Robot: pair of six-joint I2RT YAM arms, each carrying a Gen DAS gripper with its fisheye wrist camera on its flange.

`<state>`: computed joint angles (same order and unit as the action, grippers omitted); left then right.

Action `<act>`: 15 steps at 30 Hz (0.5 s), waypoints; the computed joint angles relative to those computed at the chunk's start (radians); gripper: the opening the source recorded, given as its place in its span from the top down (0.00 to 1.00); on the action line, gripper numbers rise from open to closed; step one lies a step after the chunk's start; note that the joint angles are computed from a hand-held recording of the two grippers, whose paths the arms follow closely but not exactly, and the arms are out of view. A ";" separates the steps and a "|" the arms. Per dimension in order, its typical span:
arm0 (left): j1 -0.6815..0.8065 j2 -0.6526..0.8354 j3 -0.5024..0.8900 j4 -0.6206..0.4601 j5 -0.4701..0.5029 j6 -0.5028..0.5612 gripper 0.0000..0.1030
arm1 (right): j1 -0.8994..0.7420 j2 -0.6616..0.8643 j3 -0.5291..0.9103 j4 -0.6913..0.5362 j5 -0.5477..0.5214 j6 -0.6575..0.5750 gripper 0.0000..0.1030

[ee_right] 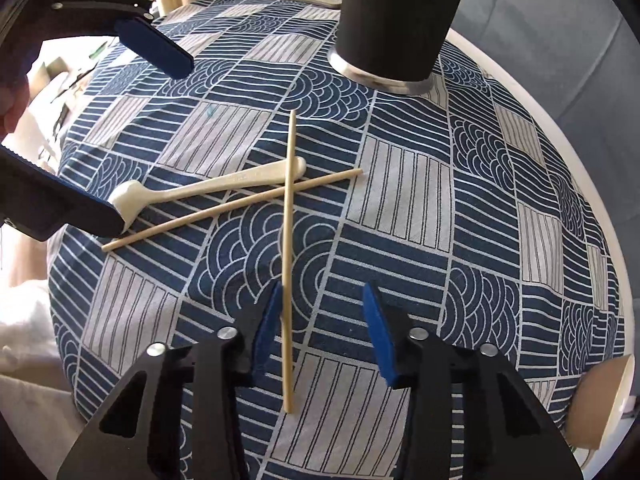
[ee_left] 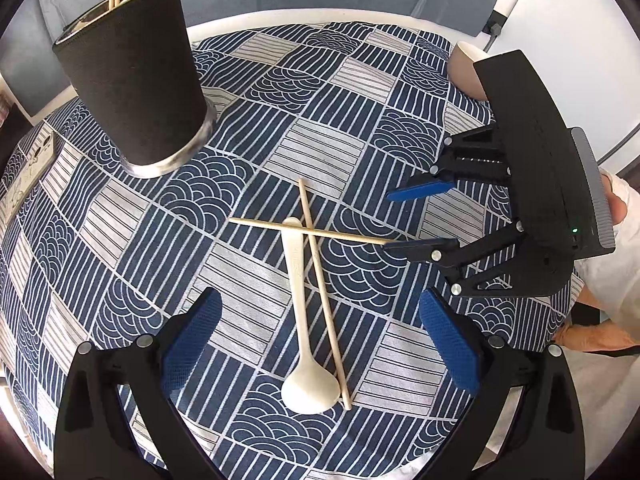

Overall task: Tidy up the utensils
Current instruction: 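Grasp a wooden chopstick with the right gripper while the left gripper approaches another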

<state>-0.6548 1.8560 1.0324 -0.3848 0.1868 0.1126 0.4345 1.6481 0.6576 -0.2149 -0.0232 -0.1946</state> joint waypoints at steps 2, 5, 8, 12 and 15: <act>0.004 0.017 0.011 -0.006 0.046 -0.009 0.11 | -0.011 -0.007 -0.010 0.005 0.003 0.013 0.91; -0.010 0.059 0.043 -0.017 0.046 -0.016 0.14 | -0.057 -0.020 -0.027 0.008 0.009 0.049 0.93; -0.026 0.094 0.068 -0.025 0.051 -0.012 0.23 | -0.109 -0.041 -0.058 0.021 0.016 0.051 0.95; -0.036 0.148 0.115 -0.056 0.084 -0.021 0.35 | -0.192 -0.068 -0.087 0.018 0.006 0.051 0.95; -0.043 0.180 0.147 -0.080 0.098 -0.017 0.43 | -0.241 -0.089 -0.113 0.027 -0.011 0.048 0.95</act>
<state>-0.6976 2.0359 1.1790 -0.4644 0.2844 0.0953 0.1933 1.5590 0.5450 -0.1876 -0.0347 -0.1467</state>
